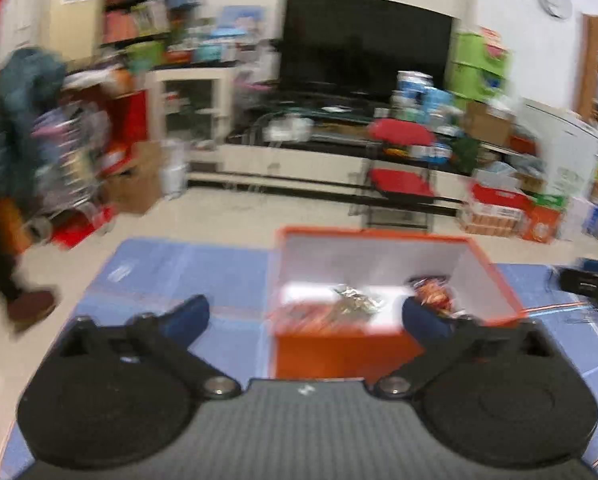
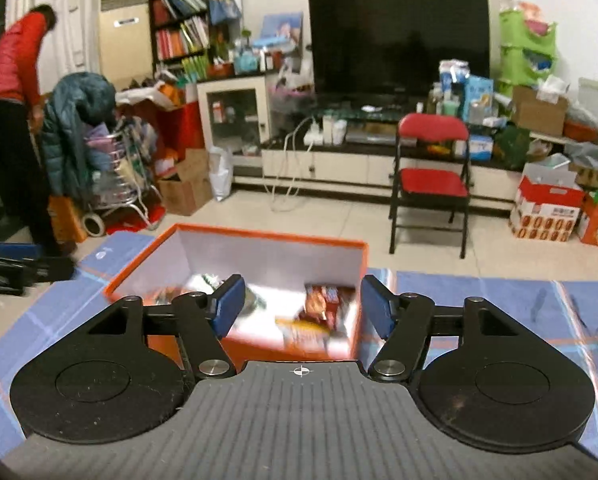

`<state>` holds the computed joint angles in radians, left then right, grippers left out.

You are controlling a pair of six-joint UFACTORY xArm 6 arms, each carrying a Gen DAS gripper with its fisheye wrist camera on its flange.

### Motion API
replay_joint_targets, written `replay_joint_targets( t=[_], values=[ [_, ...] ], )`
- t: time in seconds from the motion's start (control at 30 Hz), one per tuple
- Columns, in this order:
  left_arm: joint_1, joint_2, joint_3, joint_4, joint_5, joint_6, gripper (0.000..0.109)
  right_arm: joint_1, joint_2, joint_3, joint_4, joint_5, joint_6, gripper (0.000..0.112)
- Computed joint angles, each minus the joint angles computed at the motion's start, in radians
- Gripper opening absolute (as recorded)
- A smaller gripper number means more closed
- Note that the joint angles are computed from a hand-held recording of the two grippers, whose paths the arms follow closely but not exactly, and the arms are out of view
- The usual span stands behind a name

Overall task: Organize snacks
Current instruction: 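Move the left tool to a red sausage bag while the right tool approaches a yellow bread packet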

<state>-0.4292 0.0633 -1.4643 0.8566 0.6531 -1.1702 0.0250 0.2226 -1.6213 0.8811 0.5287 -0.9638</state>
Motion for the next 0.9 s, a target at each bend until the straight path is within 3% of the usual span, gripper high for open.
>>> replay_joint_targets(
  t=[0.13, 0.27, 0.4, 0.47, 0.53, 0.6, 0.73, 0.9],
  values=[
    [-0.067, -0.196, 0.251, 0.069, 0.137, -0.176, 0.102, -0.040, -0.220, 0.321, 0.180, -0.033, -0.153, 0.058],
    [-0.154, -0.259, 0.359, 0.034, 0.318, -0.379, 0.102, -0.002, -0.365, 0.547, 0.276, -0.143, -0.263, 0.058],
    [-0.236, -0.234, 0.361, 0.047, 0.427, -0.503, 0.102, 0.060, -0.368, 0.589, 0.399, -0.272, -0.525, 0.060],
    [-0.273, -0.187, 0.316, 0.056, 0.500, -0.511, 0.102, 0.058, -0.309, 0.550, 0.398, -0.306, -0.538, 0.060],
    [-0.291, -0.158, 0.294, 0.048, 0.531, -0.514, 0.102, 0.004, -0.240, 0.491, 0.279, -0.198, -0.409, 0.060],
    [-0.302, -0.155, 0.298, 0.040, 0.551, -0.538, 0.102, -0.036, -0.195, 0.443, 0.256, -0.094, -0.386, 0.059],
    [-0.298, -0.146, 0.283, 0.031, 0.591, -0.590, 0.102, -0.050, -0.115, 0.364, 0.276, -0.051, -0.438, 0.060],
    [-0.281, -0.126, 0.269, -0.027, 0.608, -0.628, 0.102, -0.048, -0.016, 0.276, 0.210, 0.001, -0.347, 0.069]
  ],
)
